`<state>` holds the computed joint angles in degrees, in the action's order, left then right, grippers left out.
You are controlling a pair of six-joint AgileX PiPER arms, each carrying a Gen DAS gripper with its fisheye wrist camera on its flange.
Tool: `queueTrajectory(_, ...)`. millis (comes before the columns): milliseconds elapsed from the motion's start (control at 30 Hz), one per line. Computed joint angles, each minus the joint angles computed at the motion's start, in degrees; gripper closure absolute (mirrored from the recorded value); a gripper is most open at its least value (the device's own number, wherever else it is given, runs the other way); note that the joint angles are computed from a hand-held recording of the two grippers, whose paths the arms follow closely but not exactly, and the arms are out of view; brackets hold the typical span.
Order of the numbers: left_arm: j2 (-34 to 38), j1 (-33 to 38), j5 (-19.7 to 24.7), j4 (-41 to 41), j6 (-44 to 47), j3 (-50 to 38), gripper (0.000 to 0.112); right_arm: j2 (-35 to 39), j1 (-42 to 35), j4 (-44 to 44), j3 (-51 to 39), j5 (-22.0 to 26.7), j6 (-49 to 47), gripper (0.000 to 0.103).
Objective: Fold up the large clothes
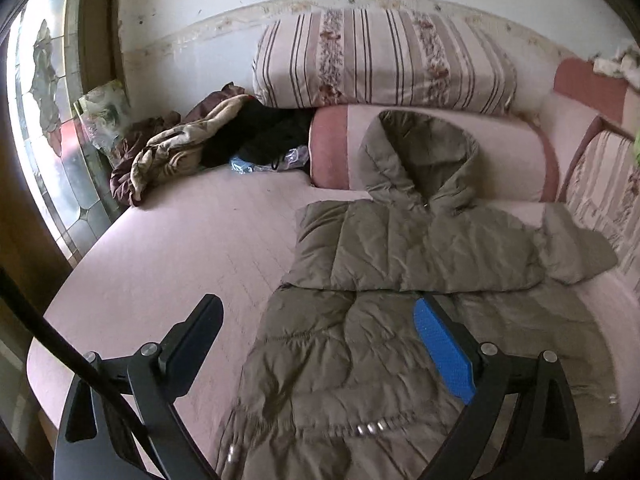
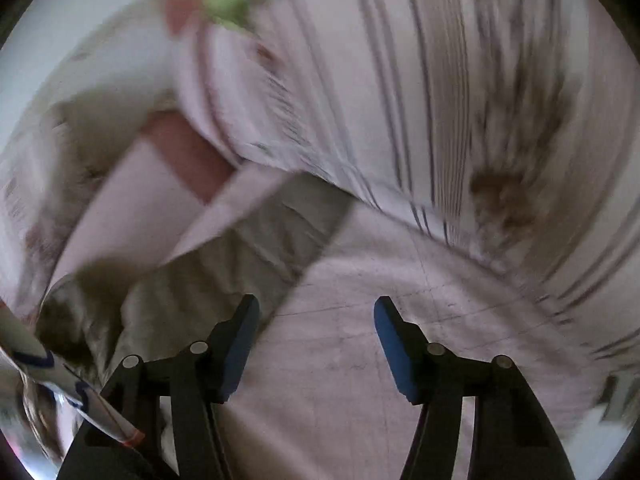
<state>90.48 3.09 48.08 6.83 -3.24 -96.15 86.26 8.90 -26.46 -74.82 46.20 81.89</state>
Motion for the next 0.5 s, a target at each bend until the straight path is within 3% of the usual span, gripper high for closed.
queueTrajectory(67, 2.97, 0.15, -1.35, 0.86, -0.88, -0.64, 0.016, 2.05, -5.41, 5.19, 2.88, -7.72, -1.58, 0.039)
queueTrajectory(133, 6.41, 0.76, -1.30, 0.94, -1.50, -2.29, 0.016, 6.12, -8.53, 8.57, 2.14, -12.13, -4.18, 0.039)
queueTrajectory(267, 11.71, 2.52, -0.99, 0.51, -3.04, -4.16, 0.016, 16.88, -12.20, 12.65, -6.21, -14.70, -10.85, 0.039)
queueTrajectory(433, 15.35, 4.01, 0.12, 0.81, -4.17, -5.44, 0.016, 26.29, -13.14, 9.21, -16.45, -12.79, -8.13, 0.032)
queueTrajectory(467, 15.62, 4.10, -0.07, 1.37, -4.69, -5.28, 0.016, 27.58, -13.37, 10.23, -18.81, -11.99, -9.67, 0.034)
queueTrajectory(500, 15.95, 4.16, -0.51, 2.13, -5.38, -5.11, 0.016, 28.37, -13.65, 11.62, -20.28, -11.65, -11.49, 0.063)
